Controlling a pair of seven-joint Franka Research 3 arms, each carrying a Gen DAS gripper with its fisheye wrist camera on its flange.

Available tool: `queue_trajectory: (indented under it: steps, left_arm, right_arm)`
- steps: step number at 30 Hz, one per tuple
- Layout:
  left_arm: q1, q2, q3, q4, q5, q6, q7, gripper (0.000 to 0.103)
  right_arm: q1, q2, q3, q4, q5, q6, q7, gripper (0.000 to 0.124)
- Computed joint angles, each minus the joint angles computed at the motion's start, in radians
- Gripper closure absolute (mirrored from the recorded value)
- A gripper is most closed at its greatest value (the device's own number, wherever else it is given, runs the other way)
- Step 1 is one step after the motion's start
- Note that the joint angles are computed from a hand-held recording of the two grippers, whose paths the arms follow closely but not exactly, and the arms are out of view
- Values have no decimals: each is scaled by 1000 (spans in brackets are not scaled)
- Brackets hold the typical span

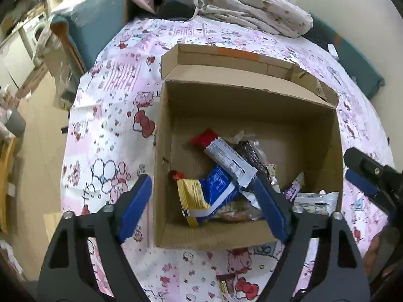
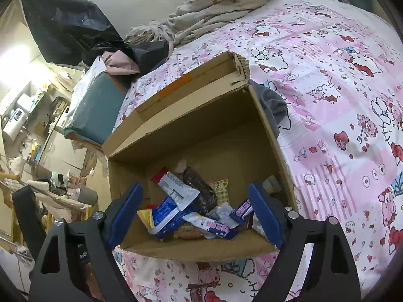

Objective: Organize snacks
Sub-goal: 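Open both tools and drop the candies into the box, then lower the left tool to the brown chocolate bar and grasp it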

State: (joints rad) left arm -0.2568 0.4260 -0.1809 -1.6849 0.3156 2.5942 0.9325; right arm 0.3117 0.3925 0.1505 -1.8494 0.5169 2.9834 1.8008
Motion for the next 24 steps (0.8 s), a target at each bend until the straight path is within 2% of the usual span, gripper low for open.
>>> queue_trajectory:
  steps: [3,14,18,22,24]
  left_arm:
    - [3,-28,0,-42,1,13,-8,14]
    - [24,-155,-13,-221,-44,38,-53,14]
    - [31,-177,-25,-267,-65,8,-56,14]
    - [42,-206,-45,-329,-117,18,-26,14]
    - [42,-220,-51,-355,-135,23,-10,14]
  right_arm:
    - [-8,-21,14,-24,22,1,-10,35]
    - [16,-124,14,-149,33,20,-22,35]
    - [52,-152,-17,-209,16,28,51,35]
    - [18,-170,26,-248,97,13,22,35]
    - [26,-184,20,-277,96,14,18,35]
